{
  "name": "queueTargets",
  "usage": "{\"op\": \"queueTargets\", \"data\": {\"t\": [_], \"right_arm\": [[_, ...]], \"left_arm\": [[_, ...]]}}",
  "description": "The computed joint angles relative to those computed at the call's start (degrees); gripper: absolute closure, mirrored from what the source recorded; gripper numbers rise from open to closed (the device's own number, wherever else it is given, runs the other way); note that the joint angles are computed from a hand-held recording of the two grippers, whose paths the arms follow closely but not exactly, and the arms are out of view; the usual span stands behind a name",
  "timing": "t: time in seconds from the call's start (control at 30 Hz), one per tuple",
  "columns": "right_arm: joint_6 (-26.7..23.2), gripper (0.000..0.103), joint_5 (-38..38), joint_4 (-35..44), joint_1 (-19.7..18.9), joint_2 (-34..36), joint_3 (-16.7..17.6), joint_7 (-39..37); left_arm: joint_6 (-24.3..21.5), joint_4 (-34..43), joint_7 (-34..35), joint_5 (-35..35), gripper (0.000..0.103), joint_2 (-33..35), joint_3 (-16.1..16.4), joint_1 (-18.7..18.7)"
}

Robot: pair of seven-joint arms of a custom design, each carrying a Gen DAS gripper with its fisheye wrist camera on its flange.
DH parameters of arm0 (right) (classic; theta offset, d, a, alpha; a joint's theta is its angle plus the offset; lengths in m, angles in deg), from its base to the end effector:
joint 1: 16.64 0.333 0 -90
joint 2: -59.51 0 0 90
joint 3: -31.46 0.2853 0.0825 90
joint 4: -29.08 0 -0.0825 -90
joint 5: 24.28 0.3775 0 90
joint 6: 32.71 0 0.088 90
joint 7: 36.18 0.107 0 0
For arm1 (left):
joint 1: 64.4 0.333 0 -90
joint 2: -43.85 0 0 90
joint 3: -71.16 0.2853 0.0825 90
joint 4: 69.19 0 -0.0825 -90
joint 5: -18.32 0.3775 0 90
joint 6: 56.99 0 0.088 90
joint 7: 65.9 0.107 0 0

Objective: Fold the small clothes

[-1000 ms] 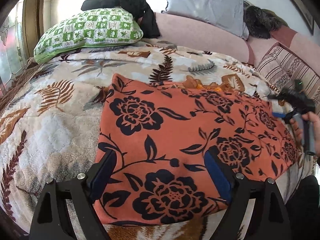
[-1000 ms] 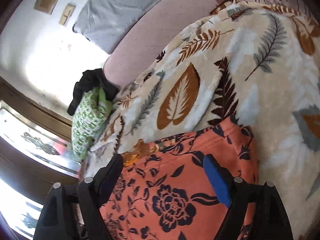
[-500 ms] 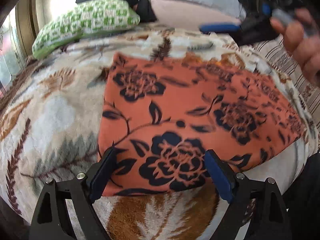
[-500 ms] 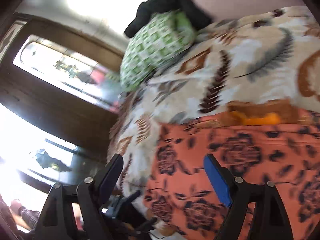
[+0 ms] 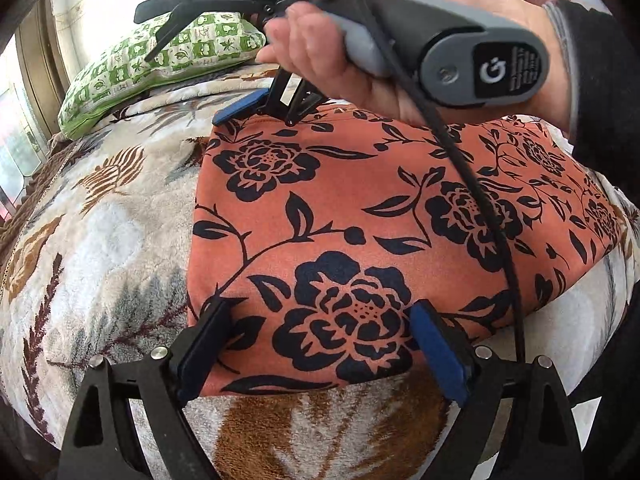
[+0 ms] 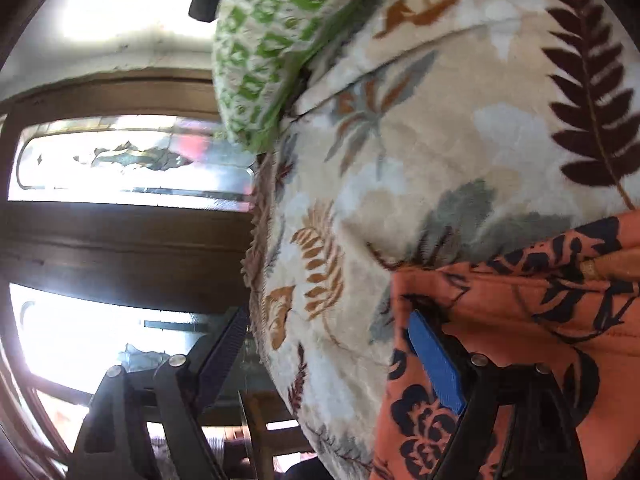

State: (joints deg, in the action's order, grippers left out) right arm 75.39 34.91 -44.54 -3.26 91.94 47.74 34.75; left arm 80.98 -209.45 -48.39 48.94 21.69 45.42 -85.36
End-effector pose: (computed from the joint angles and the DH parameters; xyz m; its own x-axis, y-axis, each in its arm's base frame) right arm 0.6086 0.3646 0.4569 0.2943 -0.3461 -0.8909 -0.9218 -0.3489 -0.1690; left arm 0.3182 -0.3381 0.4362 0.1112 -0.9934 -0.0281 -0.8006 -0.0728 -0.5947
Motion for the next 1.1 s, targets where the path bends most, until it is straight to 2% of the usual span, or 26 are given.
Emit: {"op": "queueTargets", "data": {"t": [0.07, 0.1, 0.2, 0.3, 0.4, 0.47, 0.53, 0.6, 0.63, 0.67, 0.7, 0.73, 0.77, 0.83, 0.93, 0.97, 1.03, 1.1], "right_arm": [[2.0, 0.016, -5.1, 1.9, 2.5, 1.4, -1.8, 3.9], [2.5, 0.017, -5.7, 1.6, 2.5, 2.1, -2.1, 6.0], [4.6, 0.017, -0.1, -5.2, -1.2, -2.6, -0.3, 2.7], [0.4, 0.017, 3.0, -13.6, -5.1, -11.3, -1.7, -4.2], [-3.9, 0.017, 7.5, -25.8, -9.2, -23.3, -5.9, -12.0], [-7.1, 0.016, 10.0, -34.3, -11.7, -30.6, -10.2, -15.6], [-8.2, 0.015, 11.9, -43.0, -13.8, -37.1, -15.0, -17.9], [-5.3, 0.013, 12.2, -50.4, -15.5, -41.6, -19.2, -17.9], [-3.3, 0.013, 12.3, -53.3, -16.1, -42.8, -20.9, -16.9], [-0.1, 0.013, 10.9, -55.8, -16.8, -43.5, -22.3, -14.9], [3.4, 0.013, 7.8, -57.0, -17.4, -43.7, -23.1, -11.2], [4.0, 0.013, 8.7, -58.6, -17.8, -43.9, -24.5, -10.1], [1.3, 0.013, 12.5, -59.6, -17.9, -44.0, -26.8, -12.2], [1.3, 0.013, 14.8, -61.9, -18.5, -47.4, -28.2, -16.4], [0.0, 0.013, 17.4, -63.9, -18.8, -49.5, -30.3, -19.9], [1.5, 0.013, 17.2, -64.0, -19.2, -49.4, -30.4, -20.1], [8.7, 0.013, 14.7, -64.4, -20.9, -48.5, -29.3, -15.7], [5.9, 0.013, 20.2, -65.9, -20.5, -47.8, -32.4, -13.4]], "left_arm": [[0.1, 0.1, -0.2, 0.5, 0.011, 0.2, -0.1, 0.3], [0.3, 0.1, -0.4, 0.9, 0.011, 0.3, -0.1, 0.4], [0.6, -0.4, -1.7, 2.1, 0.011, -0.5, -0.6, 0.6], [-1.1, -1.2, -6.5, 4.8, 0.011, -3.9, -2.9, 1.1], [-2.4, -3.0, -13.7, 9.4, 0.011, -9.8, -5.9, 2.3], [-2.2, -4.1, -16.1, 10.0, 0.011, -11.8, -6.2, 2.4], [-1.0, -4.3, -12.9, 6.2, 0.011, -9.4, -3.3, 0.9], [-2.4, -2.9, -7.5, -0.6, 0.011, -4.3, 0.0, -0.8], [-1.8, -3.0, -5.8, -3.5, 0.011, -3.3, 1.1, -1.0], [-0.4, -4.0, -7.6, -3.4, 0.011, -4.3, 1.2, -0.8], [-1.2, -4.0, -9.5, -2.8, 0.011, -5.5, 0.2, 0.1], [-2.7, -3.4, -10.7, -1.6, 0.011, -6.5, -1.0, 0.9], [-4.1, -2.6, -11.6, 0.1, 0.011, -7.3, -2.3, 1.6], [-6.2, -1.5, -13.0, 3.2, 0.011, -8.3, -4.2, 2.6], [-6.2, -0.4, -12.5, 3.3, 0.011, -7.3, -3.3, 2.2], [-6.8, -0.2, -12.1, 2.4, 0.011, -7.0, -3.0, 1.7], [-7.5, 0.6, -12.3, 1.8, 0.011, -6.5, -3.1, 1.2], [-8.9, 1.6, -13.0, 2.3, 0.011, -6.5, -4.0, 0.9]]}}
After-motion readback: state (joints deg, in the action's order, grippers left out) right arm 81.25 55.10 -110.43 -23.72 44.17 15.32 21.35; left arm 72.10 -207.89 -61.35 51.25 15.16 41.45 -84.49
